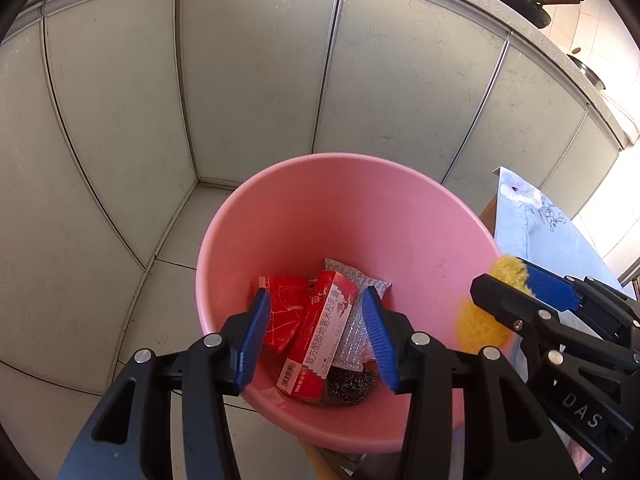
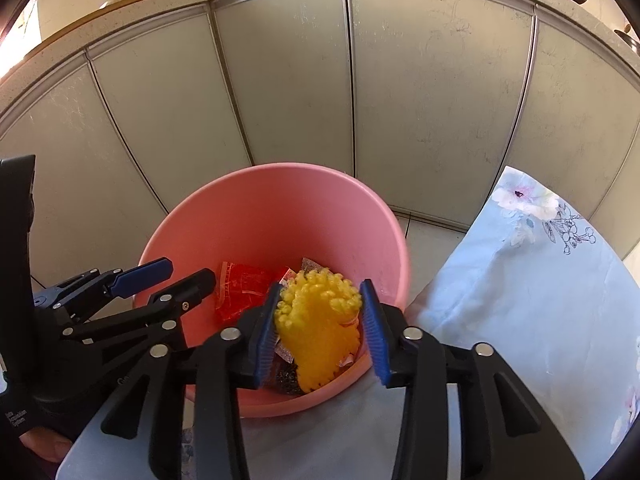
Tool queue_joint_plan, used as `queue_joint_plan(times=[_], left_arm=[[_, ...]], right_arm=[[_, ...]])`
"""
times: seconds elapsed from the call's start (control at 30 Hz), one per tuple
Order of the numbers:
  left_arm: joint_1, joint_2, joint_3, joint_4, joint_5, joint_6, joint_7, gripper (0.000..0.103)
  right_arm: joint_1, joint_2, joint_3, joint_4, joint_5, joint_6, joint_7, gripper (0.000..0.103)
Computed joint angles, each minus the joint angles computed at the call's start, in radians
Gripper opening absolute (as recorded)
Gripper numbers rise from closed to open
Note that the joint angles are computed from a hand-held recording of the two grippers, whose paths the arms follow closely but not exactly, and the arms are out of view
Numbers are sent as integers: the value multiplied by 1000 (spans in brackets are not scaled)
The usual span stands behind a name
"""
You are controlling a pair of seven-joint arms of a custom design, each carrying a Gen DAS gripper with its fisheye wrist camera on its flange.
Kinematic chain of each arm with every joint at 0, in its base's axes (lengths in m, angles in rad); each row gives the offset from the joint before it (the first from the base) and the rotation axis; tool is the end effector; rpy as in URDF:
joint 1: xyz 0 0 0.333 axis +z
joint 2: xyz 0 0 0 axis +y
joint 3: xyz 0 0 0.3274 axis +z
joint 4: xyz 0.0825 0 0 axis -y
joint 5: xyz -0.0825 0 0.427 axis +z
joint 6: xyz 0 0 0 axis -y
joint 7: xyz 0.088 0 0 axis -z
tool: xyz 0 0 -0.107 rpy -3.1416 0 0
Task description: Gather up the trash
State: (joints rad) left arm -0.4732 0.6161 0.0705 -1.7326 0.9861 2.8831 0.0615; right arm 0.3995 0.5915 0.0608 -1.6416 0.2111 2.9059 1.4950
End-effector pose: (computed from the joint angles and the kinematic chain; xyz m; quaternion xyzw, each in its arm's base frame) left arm 0.6506 -0.3359 0.2449 -0.7228 0.6018 -0.2661 0.2114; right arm 0.7017 0.3249 0.3316 -0.7654 0.5494 -0.1239 0.3114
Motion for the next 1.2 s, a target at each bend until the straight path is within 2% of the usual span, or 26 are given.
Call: queue_joint_plan(times=[0.13, 0.27, 0.4, 0.73, 0.97, 1.2], left_arm=[[-20, -16, 14, -10, 35, -13, -24, 47], [-16, -33, -2, -19, 54, -35, -25, 47], [-14, -49, -9, -33, 86, -38, -49, 47], [-12, -93, -31, -70, 175, -45, -121, 49], [-11, -133, -58, -98, 261, -82, -194, 49], [4, -157, -101, -114, 330, -121, -239, 49]], right_arm=[[14, -24, -16, -33, -8, 25, 11, 46], [19, -47, -24, -62, -13, 39, 25, 47], [39, -71, -48, -95, -32, 51, 59, 52], [73, -137, -88, -180, -92, 82, 139, 53], [83, -192, -101, -254, -114, 139, 176, 59], [110, -229, -137, -308, -137, 168, 218, 60]])
